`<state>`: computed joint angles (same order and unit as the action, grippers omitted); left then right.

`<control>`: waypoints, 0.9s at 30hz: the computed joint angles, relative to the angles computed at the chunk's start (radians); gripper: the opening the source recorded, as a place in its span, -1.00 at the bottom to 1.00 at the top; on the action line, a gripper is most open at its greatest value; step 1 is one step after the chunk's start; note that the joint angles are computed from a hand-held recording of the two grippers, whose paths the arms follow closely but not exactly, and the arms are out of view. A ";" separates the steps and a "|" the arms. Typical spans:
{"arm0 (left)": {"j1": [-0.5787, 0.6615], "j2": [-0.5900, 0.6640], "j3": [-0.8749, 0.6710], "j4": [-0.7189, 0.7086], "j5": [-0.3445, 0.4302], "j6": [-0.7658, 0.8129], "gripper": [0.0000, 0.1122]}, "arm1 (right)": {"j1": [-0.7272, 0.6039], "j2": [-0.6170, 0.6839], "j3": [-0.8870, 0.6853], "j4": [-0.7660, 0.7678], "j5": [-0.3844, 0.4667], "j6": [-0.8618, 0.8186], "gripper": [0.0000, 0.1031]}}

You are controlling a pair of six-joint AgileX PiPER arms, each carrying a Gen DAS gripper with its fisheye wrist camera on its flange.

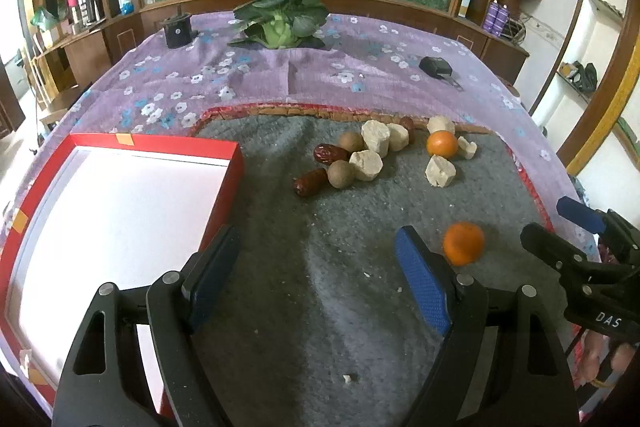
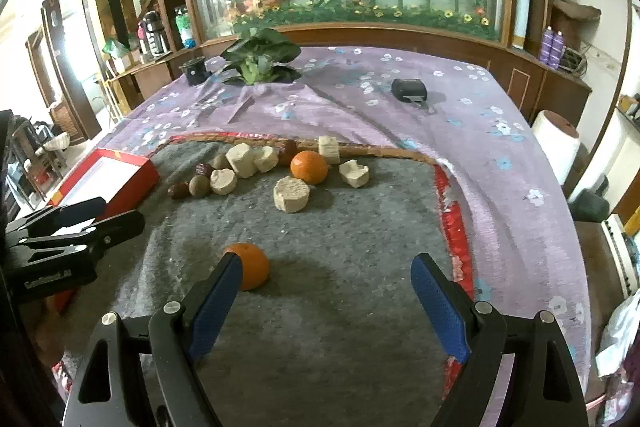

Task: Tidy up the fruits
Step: 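Grasp a red date with the left gripper while the right gripper approaches a mandarin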

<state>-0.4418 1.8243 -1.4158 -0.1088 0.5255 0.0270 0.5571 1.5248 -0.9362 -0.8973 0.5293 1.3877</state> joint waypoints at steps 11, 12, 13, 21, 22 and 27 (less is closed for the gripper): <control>0.028 0.058 -0.072 -0.156 0.062 0.258 0.44 | -0.004 0.021 -0.023 0.027 0.011 -0.029 0.66; 0.032 0.068 -0.085 -0.177 0.073 0.292 0.44 | -0.004 0.017 -0.018 0.022 0.008 -0.022 0.66; 0.033 0.080 -0.101 -0.175 0.081 0.305 0.44 | -0.006 0.009 -0.010 0.020 0.002 -0.015 0.66; 0.044 0.165 -0.243 -0.178 0.164 0.403 0.44 | -0.028 0.009 -0.002 0.031 -0.047 -0.038 0.66; 0.046 0.181 -0.269 -0.174 0.180 0.403 0.44 | -0.034 0.009 -0.001 0.034 -0.057 -0.042 0.63; 0.049 0.267 -0.411 -0.151 0.270 0.412 0.44 | -0.060 0.020 0.001 0.058 -0.094 -0.076 0.49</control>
<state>-0.3925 2.0915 -1.8270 -0.2602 0.7955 0.4395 0.4969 1.5444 -0.9348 -0.8397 0.4358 1.3113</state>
